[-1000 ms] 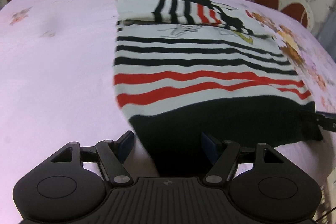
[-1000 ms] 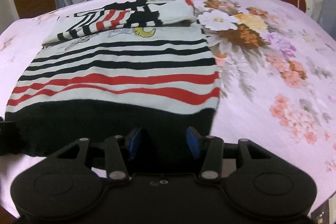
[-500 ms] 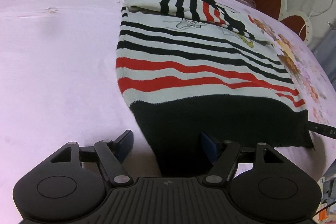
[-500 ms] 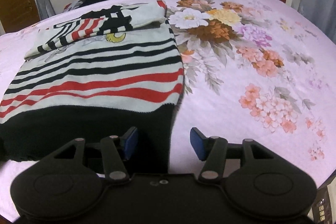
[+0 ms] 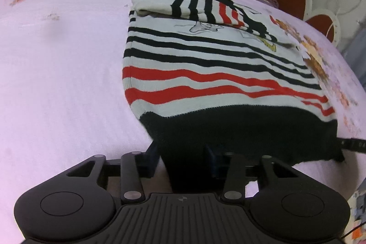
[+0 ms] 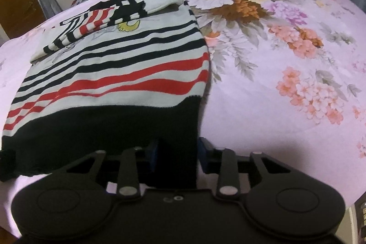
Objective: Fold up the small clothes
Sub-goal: 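Grasp the black hem band of the sweater with both grippers, then lift the hem with both grippers and fold it over toward the collar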
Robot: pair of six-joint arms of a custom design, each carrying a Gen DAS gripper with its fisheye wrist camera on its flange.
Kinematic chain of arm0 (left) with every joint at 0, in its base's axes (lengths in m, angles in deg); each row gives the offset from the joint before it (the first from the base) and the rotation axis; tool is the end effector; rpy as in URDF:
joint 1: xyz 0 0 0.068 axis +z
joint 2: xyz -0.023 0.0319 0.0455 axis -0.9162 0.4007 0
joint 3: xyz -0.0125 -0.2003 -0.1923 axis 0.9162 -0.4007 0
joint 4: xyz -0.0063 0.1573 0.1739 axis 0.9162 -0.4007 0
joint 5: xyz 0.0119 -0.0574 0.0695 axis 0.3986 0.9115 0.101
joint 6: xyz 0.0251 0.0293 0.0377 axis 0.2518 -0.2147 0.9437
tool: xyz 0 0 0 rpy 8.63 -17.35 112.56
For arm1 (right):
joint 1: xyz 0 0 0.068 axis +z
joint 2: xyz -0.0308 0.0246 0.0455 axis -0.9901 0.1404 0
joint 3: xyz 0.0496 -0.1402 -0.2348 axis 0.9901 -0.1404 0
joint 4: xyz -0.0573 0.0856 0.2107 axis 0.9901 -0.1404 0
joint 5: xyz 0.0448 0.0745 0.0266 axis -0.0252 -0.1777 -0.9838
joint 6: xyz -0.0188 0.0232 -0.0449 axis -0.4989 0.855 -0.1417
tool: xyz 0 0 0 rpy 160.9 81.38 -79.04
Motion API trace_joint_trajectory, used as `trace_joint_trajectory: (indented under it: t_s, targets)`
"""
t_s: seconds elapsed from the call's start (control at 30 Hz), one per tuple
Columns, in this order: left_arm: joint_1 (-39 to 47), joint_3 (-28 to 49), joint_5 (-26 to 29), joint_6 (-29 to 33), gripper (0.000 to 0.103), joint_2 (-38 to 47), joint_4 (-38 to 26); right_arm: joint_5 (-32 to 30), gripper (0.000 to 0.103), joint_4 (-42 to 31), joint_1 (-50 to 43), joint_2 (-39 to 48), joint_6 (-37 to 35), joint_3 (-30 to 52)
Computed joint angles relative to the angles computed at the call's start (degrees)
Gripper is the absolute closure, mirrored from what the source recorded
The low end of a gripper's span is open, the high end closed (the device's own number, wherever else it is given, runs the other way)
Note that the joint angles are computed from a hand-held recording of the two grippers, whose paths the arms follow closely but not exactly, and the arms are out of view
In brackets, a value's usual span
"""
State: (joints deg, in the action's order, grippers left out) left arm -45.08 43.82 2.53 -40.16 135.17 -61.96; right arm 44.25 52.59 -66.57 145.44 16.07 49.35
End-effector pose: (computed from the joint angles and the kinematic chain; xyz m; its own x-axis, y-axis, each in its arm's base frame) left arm 0.2341 0.0775 0.1467 -0.7988 -0.1997 -0.5674 -0.0713 0.9681 -0.2404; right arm 0.2530 0.0655 0.1948 -0.8034 0.0027 -0.5955 -0.0266 0.9988 0.0404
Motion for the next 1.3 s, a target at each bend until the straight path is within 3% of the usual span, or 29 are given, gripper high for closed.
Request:
trace_joint_trajectory:
  t_s: [0.07,0.23,0.33,0.4,0.43,0.47,0.93,1.07,1.3]
  targets:
    - [-0.42,0.62,-0.47,0.00,0.062,0.17,-0.79,-0.49,0.074,-0.27,-0.23,0.30,-0.03,0.39]
    - [-1.82,0.65,-1.99,-0.52,0.062,0.08,-0.77,0.34,0.066,0.33,0.95,1.27,0.16,0.73]
    - [-1.52,1.39,-1.18,-0.88,0.062,0.30,-1.81,1.46,0.073,0.45,2.03,1.42,-0.53,0.70]
    - [-1.51,2.01,-0.70,-0.80,0.072,0.49,-2.50,0.05,0.084,-0.16,1.68,1.43,-0.81,1.19]
    - [-1.61,2.42,-0.32,-0.51,0.084,0.65,-2.96,-0.27,0.087,-0.52,1.62,1.55,-0.91,1.52]
    - [-1.62,2.88,0.14,-0.51,0.087,0.92,-3.42,-0.57,0.089,-0.91,1.54,1.64,-1.07,1.92]
    - [-3.79,5.36,0.63,-0.43,0.087,-2.10,-0.78,-5.59,0.092,-2.68,-0.84,0.27,-1.56,6.26]
    - [-4.78,7.21,0.42,-0.99,0.093,-1.93,0.64,-6.24,0.092,-2.48,-0.90,1.53,-2.41,9.13]
    - [-4.56,14.24,1.48,-5.03,0.093,2.04,1.22,-8.81,0.092,-2.08,-2.21,5.71,-3.09,17.21]
